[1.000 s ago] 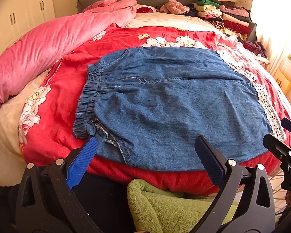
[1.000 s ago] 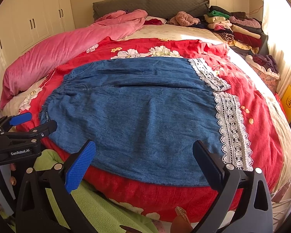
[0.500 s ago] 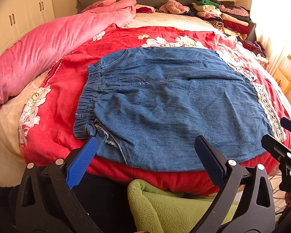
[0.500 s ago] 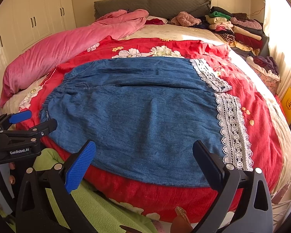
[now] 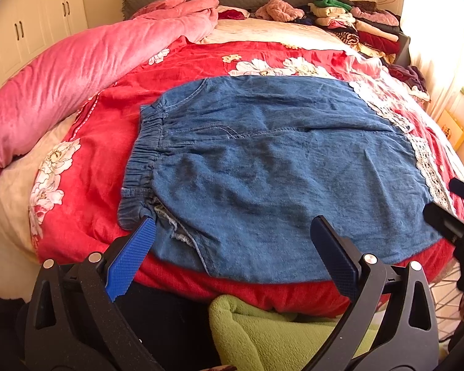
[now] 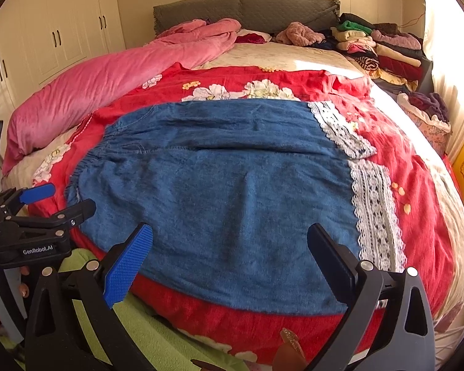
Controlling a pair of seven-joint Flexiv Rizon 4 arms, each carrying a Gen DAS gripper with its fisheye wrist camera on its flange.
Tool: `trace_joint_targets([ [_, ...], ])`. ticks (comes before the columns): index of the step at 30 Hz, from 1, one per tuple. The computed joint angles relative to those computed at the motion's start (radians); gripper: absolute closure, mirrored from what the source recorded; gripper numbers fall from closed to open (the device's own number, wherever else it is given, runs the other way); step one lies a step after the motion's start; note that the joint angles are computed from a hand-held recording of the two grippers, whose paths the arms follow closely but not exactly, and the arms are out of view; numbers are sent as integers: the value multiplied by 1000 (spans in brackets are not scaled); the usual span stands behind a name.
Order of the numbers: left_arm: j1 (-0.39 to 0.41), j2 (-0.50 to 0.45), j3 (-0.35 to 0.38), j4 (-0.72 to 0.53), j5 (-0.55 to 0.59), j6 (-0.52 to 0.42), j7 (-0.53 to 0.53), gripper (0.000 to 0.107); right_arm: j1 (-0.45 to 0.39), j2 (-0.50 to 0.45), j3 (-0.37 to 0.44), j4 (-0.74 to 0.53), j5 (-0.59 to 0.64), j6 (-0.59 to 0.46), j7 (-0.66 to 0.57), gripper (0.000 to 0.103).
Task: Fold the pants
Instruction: 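Move both grippers down to the elastic waistband of the denim pants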
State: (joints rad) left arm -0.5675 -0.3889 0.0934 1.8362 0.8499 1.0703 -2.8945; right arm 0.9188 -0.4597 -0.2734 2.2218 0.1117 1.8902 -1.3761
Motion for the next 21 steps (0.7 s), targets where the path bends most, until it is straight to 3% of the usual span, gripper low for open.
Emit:
trace_joint_targets([
  [9,65,-21,12,-7,-67,49,90,13,-179,-56,130,-166,-166,-99,39,4],
  [13,87,-26,38,-22,-86,69,129,13,-351,-105,294,-285,-260,-159,70,4],
  [17,122,-36,64,-39,-111,79,168,13,-354,-160,269,-392,-336,-210,98,4],
  [21,172,-53,82,-40,-156,110,212,13,-454,-226,385,-518,-400,-285,74,4],
])
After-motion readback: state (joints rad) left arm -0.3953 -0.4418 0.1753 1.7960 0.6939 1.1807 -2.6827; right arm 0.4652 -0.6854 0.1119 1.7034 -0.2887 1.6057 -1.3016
